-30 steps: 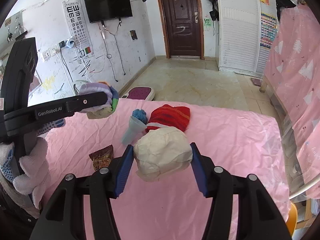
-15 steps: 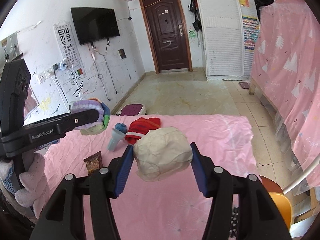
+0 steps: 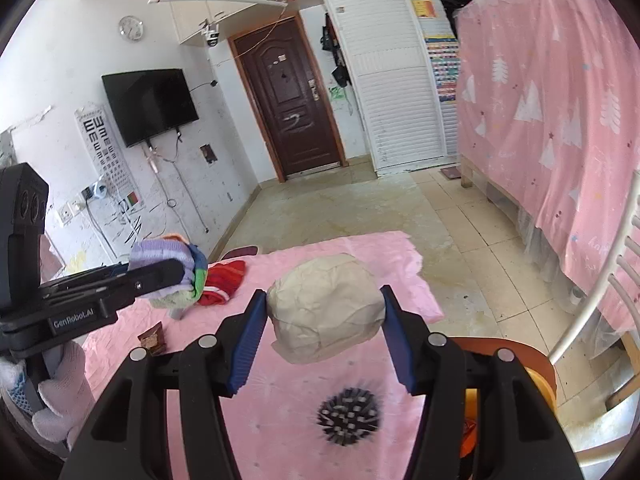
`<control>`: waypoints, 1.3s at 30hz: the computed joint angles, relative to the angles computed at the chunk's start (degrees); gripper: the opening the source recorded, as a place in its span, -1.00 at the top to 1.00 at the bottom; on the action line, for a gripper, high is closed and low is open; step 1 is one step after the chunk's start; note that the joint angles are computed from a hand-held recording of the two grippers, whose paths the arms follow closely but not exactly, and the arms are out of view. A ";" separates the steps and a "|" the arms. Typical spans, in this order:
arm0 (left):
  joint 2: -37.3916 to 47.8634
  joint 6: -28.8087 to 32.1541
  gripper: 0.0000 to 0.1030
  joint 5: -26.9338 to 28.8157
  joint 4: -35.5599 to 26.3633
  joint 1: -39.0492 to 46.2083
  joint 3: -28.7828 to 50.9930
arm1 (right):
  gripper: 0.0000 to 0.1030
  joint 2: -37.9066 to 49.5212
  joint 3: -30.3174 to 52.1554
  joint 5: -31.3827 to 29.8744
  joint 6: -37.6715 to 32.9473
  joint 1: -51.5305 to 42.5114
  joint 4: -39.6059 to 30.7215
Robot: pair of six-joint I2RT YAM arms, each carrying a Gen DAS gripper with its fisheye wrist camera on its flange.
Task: Collect trash
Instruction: 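Carry sock and white bag to the orange bin and open both tools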
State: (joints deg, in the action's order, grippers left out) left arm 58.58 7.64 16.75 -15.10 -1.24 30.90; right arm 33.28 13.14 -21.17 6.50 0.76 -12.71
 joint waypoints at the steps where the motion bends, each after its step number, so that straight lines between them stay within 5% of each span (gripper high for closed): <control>1: 0.22 -0.43 0.56 -1.12 0.43 -1.69 -0.17 | 0.10 -0.43 -0.11 -1.92 -1.01 -2.66 -0.66; 9: 2.87 -6.15 0.56 -10.41 2.52 -17.39 0.39 | 0.10 0.23 0.48 -19.16 -14.06 -27.44 -7.16; 15: 5.35 -8.76 0.56 -15.49 3.85 -28.34 1.43 | 0.10 9.41 3.55 -29.11 -29.36 -45.72 -12.00; 22: 11.59 -11.59 0.56 -17.02 5.15 -37.32 4.51 | 0.10 23.35 7.22 -33.02 -40.40 -56.72 -12.27; 28: 15.58 -13.17 0.54 -19.88 6.20 -43.99 7.04 | 0.10 31.03 9.57 -34.74 -42.44 -60.61 -10.42; 32: 17.57 -13.49 0.02 -20.39 6.37 -45.82 8.43 | 0.10 34.15 10.56 -35.11 -42.72 -61.74 -9.75; 39: 16.42 -13.87 0.01 -21.60 5.46 -45.87 7.90 | 0.07 35.54 11.09 -35.08 -42.45 -61.24 -9.45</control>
State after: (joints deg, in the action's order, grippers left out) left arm 74.99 -6.23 -4.85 -9.64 -47.12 38.79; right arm 68.82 24.22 -56.25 -35.95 -60.49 -22.17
